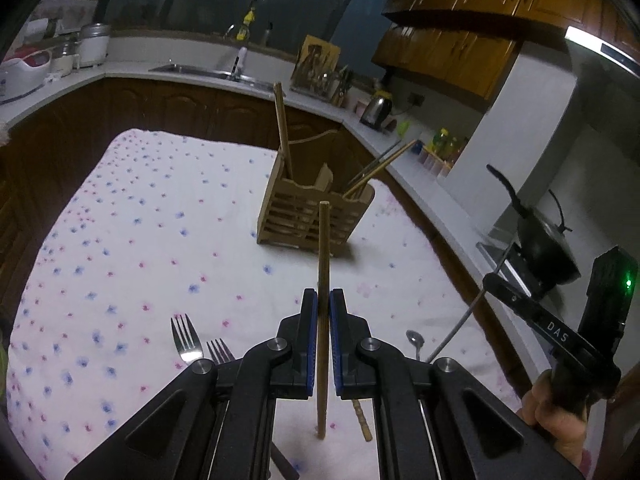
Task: Organize utensils
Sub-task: 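Lift both held chopsticks and carry them over the wooden holder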
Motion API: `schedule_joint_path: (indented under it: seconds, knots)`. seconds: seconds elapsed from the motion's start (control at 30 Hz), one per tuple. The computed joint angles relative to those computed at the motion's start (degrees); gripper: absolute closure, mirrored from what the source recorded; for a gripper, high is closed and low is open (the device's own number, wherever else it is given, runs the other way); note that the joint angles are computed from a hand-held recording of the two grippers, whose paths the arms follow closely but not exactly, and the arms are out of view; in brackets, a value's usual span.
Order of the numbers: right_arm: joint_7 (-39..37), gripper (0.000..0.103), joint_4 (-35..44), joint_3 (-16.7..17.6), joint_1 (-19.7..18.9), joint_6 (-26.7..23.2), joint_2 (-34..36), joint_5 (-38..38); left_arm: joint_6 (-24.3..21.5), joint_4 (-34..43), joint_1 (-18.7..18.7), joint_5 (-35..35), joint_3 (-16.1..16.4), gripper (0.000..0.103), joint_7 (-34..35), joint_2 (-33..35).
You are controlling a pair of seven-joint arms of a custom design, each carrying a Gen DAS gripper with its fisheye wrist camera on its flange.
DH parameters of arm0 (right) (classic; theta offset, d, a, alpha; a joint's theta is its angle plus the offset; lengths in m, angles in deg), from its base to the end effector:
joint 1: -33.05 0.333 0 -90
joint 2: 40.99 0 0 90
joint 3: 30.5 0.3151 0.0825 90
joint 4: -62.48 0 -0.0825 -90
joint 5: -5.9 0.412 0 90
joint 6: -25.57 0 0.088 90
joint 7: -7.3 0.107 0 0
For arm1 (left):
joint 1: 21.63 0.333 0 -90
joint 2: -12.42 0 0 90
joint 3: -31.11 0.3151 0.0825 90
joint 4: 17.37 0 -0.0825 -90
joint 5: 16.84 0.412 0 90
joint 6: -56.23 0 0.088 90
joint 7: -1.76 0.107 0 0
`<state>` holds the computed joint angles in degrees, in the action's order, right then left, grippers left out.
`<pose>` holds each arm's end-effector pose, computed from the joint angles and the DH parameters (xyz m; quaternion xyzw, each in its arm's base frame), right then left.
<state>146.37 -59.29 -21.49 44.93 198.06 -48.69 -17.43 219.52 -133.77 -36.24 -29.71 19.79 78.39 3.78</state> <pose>0.5343 0.2396 0.5754 -0.5816 0.6471 -0.2108 0.4455 0.5329 -0.2538 0.6190 -0.6090 0.6409 -0.4461 0.1395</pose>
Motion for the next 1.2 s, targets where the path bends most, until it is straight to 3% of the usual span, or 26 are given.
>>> schedule_joint_path:
  seconds: [0.33, 1.2]
  knots:
    - [3.3, 0.098, -1.8, 1.6, -2.3, 1.4, -2.4, -2.7, 1.7, -2.4, -0.1, 2.5, -0.2, 0.099, -1.6, -2.7]
    - [2.2, 0.098, -1.0, 2.0, -3.0, 2.8, -1.9, -1.0, 4.1, -0.8, -0.8, -2.4, 1.5, 0.099, 2.7, -1.5]
